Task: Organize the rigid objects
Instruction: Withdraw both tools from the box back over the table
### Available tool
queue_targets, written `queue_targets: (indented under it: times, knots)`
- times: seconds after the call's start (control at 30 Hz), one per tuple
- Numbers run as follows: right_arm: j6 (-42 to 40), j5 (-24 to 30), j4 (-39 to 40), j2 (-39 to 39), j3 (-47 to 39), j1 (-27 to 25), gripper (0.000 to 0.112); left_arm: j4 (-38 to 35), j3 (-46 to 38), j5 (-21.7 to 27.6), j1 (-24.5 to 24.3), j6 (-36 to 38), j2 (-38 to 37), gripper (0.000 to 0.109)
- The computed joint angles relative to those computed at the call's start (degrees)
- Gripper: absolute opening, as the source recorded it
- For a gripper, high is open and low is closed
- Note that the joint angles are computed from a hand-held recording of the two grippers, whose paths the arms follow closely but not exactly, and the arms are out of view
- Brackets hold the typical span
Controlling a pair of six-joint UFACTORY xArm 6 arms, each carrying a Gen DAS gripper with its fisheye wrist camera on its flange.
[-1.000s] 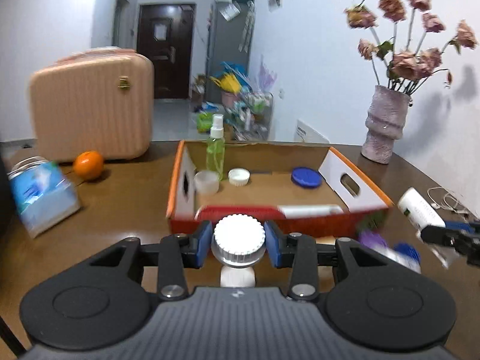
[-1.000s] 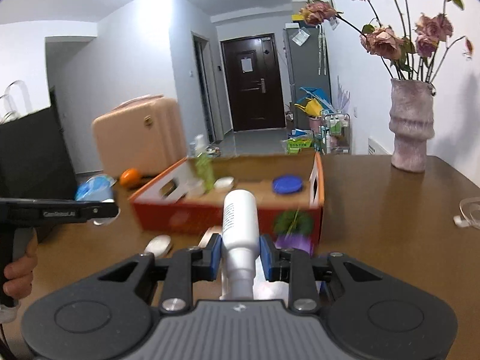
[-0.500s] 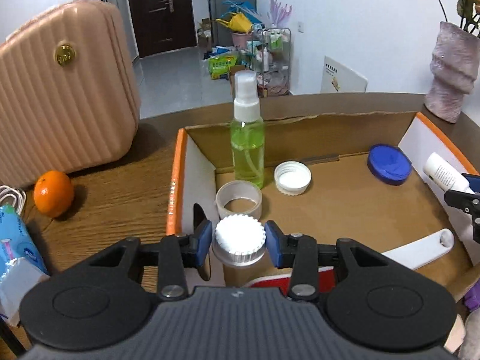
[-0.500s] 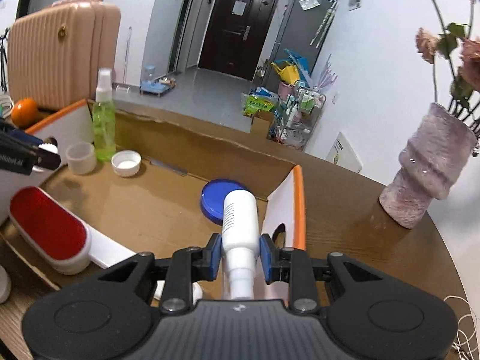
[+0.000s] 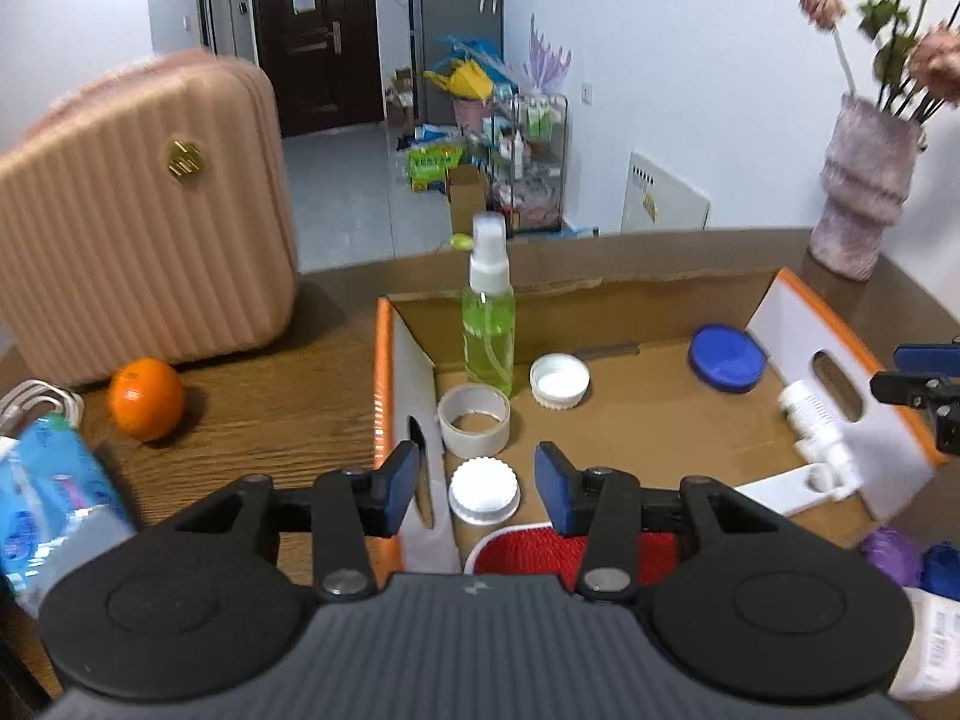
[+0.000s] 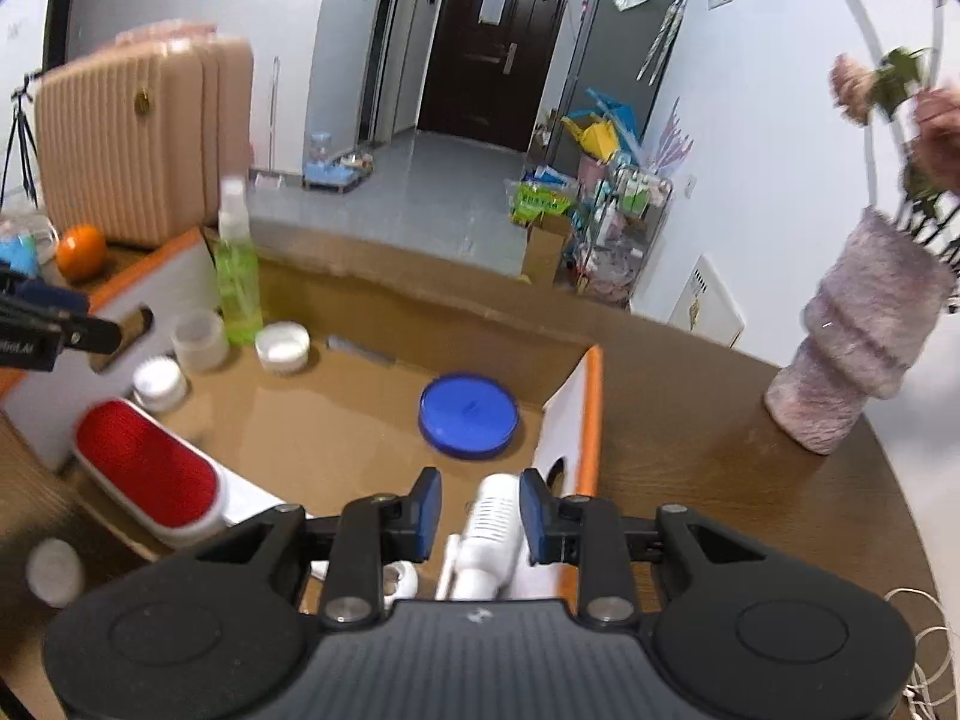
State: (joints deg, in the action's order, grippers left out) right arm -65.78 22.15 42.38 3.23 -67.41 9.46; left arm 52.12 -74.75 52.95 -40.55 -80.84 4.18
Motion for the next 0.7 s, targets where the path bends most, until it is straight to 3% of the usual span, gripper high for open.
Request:
queue_targets:
  times: [0.1, 0.17, 0.27, 0.33, 0.43, 0.47, 0.53, 0.63, 0.7]
  knots:
    - [-3.8, 1.7, 3.8, -6.2, 3.4, -1.7, 0.029, 3.4, 2.4, 4.3, -4.6, -4.4, -4.8, 0.050]
    - [-8.8, 3.7, 9.5, -11.8, 7.2, -3.5, 0.038, 6.2, 5.9, 6.1, -8.8, -9.5, -8.3, 0.057]
    - [-17.5, 10.9, 18.5, -21.2, 14.5, -8.2, 0.054, 8.8, 8.9, 11.8, -16.6, -17.8, -10.5, 0.057]
    - [-21.4, 14.3, 21.7, -27.9, 20.7, -11.0, 0.055, 10.3, 9.8, 16.0, -22.2, -23.7, -10.7, 0.057]
    - [-27.3, 18.6, 26.0, -38.7, 30.4, -15.3, 0.057, 13.7, 8.5, 25.4, -31.1, -29.7, -8.2, 0.063]
    - [-28.8, 20.8, 27.6, -42.4, 33.4, -17.3, 0.061, 15.1, 7.7, 29.2, -34.2, -31.5, -6.7, 0.069]
    - [-29.2, 26.4, 29.4, -48.9, 38.5, -22.3, 0.065, 15.6, 5.5, 35.6, -39.2, -34.5, -3.8, 0.069]
    - [-29.5, 37.2, 30.5, -57.2, 45.0, -31.3, 0.072, 14.1, 0.9, 42.9, -44.6, -37.3, 1.1, 0.069]
    - [-28.5, 41.5, 29.7, -62.6, 49.5, -36.3, 0.074, 12.5, -2.6, 46.7, -47.0, -37.8, 4.6, 0.070]
